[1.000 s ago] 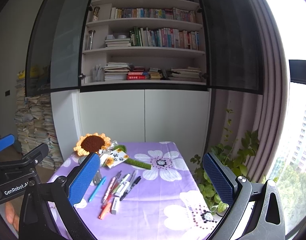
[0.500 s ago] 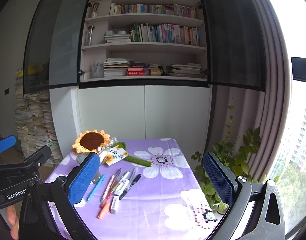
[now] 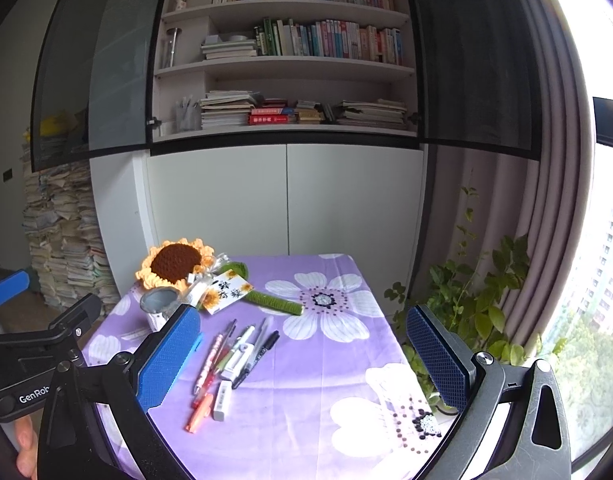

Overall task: Organize stationery
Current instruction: 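Move the left gripper to the grey felt cup and grasp it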

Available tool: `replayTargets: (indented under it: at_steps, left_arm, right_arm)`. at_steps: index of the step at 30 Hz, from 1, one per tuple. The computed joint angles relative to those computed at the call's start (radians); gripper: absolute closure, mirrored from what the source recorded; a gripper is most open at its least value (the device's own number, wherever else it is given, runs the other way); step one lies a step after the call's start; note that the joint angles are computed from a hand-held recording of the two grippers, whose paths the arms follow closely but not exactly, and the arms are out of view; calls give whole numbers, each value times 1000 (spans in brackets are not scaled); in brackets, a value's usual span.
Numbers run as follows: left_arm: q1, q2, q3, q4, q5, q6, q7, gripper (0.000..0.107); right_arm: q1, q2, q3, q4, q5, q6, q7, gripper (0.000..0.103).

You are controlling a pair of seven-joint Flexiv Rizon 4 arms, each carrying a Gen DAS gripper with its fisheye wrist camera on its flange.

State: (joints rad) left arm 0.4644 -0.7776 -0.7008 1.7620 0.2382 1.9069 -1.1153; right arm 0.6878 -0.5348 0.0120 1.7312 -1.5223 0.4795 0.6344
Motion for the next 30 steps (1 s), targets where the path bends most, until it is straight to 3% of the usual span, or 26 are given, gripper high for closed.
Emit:
replayTargets:
  at_steps: [7,17,30]
  left_arm:
    - [-137,-46,135,-116,-101,-85,46,5]
    - [-349,-161,348,-375,-338,-305,135,5]
    - [-482,-295,467,-631,-490,-481,258,5]
  right_arm:
    - [-34,-39,-13,-34,42,77,-33,0]
    - [-82,-158,-69,-154,205,257,-161,0]
    - [-82,-287,-151,-319,463,341,-375,0]
